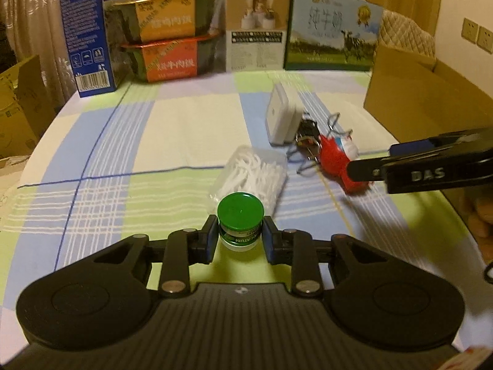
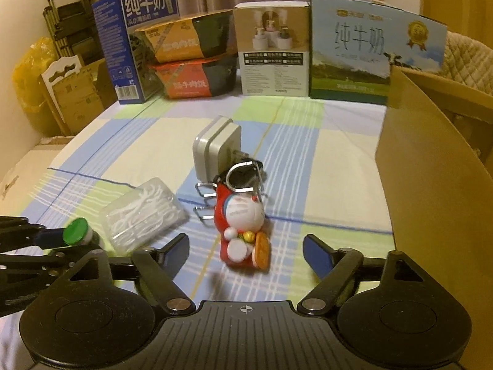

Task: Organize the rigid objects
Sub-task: 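Grasp the red Doraemon figure with the right tool while the left tool holds the jar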

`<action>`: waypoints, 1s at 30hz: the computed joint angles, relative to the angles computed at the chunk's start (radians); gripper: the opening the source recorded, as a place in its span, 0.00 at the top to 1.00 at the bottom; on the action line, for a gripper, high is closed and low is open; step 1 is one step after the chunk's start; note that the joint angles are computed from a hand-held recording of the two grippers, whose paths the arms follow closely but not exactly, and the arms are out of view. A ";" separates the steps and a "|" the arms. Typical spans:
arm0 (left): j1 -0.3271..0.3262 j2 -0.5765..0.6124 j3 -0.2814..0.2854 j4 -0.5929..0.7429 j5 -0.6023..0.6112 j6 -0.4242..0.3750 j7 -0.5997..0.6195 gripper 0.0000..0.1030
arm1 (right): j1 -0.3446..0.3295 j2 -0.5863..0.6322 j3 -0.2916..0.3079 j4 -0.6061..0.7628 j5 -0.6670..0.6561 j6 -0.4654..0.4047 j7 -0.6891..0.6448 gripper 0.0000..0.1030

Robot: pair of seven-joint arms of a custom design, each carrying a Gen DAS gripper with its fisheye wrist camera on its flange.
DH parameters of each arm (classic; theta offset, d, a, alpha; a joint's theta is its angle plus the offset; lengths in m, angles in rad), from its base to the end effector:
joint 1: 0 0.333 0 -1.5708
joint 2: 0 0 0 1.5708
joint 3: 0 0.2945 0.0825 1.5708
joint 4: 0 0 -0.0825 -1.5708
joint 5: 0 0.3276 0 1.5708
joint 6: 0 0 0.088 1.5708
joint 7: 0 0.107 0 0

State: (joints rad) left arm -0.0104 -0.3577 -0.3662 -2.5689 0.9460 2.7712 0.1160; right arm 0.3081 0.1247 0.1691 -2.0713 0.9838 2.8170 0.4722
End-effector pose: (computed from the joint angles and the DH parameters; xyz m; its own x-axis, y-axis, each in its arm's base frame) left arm 0.3669 -0.1877 0.4356 0.2357 -0.9714 0.0283 -0.6734 -0.1842 -0.7160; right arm 0.5115 0.2150 0.4366 0.6874 -0.7173 -0.1137 -0.5587 -0.4223 -0.7138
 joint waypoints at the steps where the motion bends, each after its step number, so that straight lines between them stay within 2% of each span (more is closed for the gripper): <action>1: 0.005 0.000 -0.002 0.001 0.008 0.001 -0.011 0.76 | 0.001 0.016 0.004 0.015 0.003 0.006 -0.015 0.32; 8: 0.014 0.007 0.009 -0.001 0.018 0.030 -0.033 0.76 | 0.001 0.116 0.027 0.090 -0.126 0.029 0.052 0.47; 9: 0.016 0.009 0.010 -0.001 0.017 0.034 -0.033 0.76 | -0.006 0.120 0.036 0.091 -0.131 0.028 0.054 0.51; 10: 0.018 0.009 0.011 -0.001 0.018 0.039 -0.036 0.76 | -0.010 0.126 0.040 0.095 -0.146 0.026 0.062 0.59; 17: 0.021 0.008 0.009 -0.004 0.006 0.057 -0.020 0.76 | -0.024 0.082 0.048 0.056 -0.185 0.025 0.149 0.60; 20: 0.017 0.001 0.004 -0.005 -0.004 0.055 -0.006 0.76 | -0.029 0.045 0.046 0.029 -0.161 0.015 0.151 0.60; 30: -0.007 -0.023 -0.012 -0.003 -0.059 0.029 0.046 0.76 | 0.010 -0.093 -0.013 -0.092 -0.071 -0.010 0.135 0.60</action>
State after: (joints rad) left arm -0.0170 -0.3811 -0.3783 -2.5719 0.8869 2.8005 0.1624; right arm 0.3177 0.0315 0.1565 -2.1634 0.9125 2.8072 0.6072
